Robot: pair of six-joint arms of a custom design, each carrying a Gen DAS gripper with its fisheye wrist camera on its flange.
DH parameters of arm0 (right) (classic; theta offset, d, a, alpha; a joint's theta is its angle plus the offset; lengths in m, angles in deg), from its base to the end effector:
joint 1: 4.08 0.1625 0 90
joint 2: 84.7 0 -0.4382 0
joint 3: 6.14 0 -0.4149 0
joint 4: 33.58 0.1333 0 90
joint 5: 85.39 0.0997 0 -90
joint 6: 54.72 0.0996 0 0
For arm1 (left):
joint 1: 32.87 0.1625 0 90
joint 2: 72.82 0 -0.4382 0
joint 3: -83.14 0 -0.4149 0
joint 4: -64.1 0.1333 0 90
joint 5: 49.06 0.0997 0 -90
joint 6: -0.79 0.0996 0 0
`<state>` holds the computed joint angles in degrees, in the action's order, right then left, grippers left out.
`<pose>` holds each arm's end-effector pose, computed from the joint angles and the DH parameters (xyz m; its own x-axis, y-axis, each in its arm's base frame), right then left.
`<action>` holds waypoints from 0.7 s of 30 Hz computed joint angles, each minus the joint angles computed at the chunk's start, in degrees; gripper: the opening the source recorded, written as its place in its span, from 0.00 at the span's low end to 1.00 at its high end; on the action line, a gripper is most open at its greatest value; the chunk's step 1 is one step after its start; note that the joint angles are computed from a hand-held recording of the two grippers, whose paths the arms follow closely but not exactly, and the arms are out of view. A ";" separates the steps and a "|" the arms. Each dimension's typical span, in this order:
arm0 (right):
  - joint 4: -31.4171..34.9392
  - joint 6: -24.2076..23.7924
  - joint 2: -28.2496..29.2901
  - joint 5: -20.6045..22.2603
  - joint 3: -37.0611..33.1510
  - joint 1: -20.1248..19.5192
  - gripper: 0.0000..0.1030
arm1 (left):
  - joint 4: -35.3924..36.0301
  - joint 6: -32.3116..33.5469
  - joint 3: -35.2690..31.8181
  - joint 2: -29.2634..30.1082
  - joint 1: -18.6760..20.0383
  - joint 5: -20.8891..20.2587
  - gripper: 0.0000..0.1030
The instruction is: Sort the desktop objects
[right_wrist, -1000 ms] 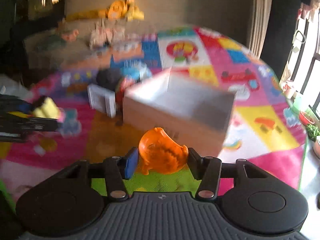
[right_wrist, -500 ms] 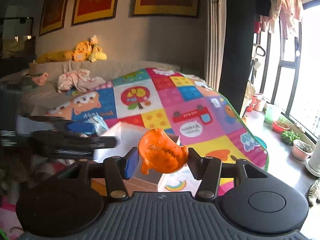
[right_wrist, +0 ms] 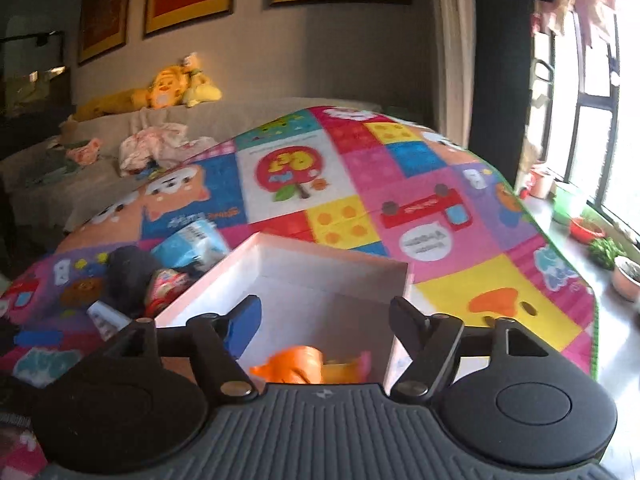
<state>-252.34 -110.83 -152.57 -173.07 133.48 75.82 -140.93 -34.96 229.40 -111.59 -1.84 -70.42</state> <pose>0.0593 -0.4501 0.2038 -0.6311 -0.3659 0.6840 -0.7683 0.4166 -0.4860 -0.1582 -0.3590 0.0183 -0.7337 -0.0964 -0.6726 0.5185 0.5603 -0.6459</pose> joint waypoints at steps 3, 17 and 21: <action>-5.29 -5.74 2.50 0.10 2.50 0.11 0.78 | -4.82 3.28 -0.80 1.61 1.37 0.91 0.95; -10.20 -11.74 3.02 -0.71 9.11 0.00 0.82 | -22.85 28.18 -10.32 6.89 7.59 0.76 0.80; -7.08 -11.19 2.96 -1.25 7.54 2.16 0.82 | -16.57 16.09 -2.62 4.12 3.20 0.16 0.80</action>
